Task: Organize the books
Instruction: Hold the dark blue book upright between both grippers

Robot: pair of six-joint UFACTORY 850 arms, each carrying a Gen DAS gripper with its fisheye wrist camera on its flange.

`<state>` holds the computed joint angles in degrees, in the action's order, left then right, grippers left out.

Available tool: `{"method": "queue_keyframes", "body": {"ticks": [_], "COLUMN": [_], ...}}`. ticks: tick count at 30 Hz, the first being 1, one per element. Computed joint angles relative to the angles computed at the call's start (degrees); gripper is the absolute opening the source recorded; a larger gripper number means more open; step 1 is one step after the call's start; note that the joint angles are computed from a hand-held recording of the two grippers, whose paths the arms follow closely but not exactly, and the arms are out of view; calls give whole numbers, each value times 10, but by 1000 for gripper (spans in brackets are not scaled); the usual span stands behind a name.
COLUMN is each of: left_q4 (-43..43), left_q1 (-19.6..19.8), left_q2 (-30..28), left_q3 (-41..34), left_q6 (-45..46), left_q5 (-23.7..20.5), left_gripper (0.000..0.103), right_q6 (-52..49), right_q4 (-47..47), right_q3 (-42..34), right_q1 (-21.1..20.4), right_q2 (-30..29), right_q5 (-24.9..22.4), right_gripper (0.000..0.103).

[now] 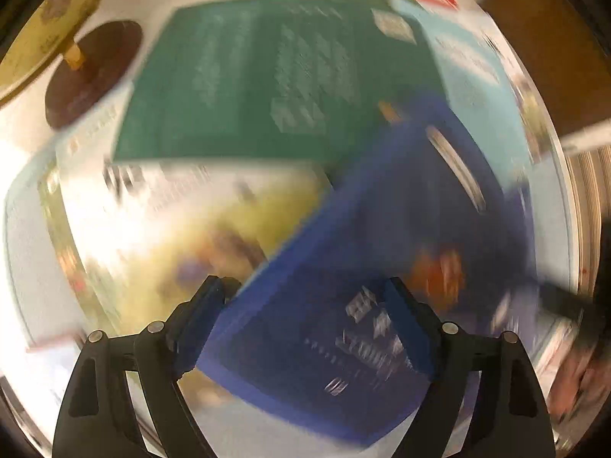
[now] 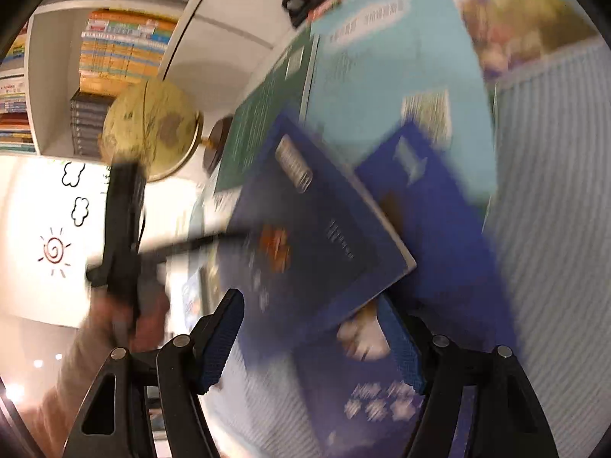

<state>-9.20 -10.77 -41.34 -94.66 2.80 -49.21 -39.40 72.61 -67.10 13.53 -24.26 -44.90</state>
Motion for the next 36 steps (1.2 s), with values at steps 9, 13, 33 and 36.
{"method": "queue_keyframes", "body": {"ticks": [9, 13, 33, 36], "left_q4": [-252, -318, -376, -474], "left_q1": [30, 52, 121, 145], "left_q2": [97, 100, 142, 141], "left_q3": [180, 196, 254, 271], "left_q6": [118, 153, 173, 242], "left_q5": [64, 56, 9, -11], "left_gripper": [66, 64, 32, 32], "right_q6": [26, -4, -25, -20], "right_q4": [-42, 49, 37, 34], "right_q3": [-28, 58, 32, 7], "right_q1": [-15, -26, -10, -12], "right_q2": [-16, 14, -1, -18], "right_q5": [-15, -87, -37, -27], "right_gripper": [70, 70, 46, 46]}}
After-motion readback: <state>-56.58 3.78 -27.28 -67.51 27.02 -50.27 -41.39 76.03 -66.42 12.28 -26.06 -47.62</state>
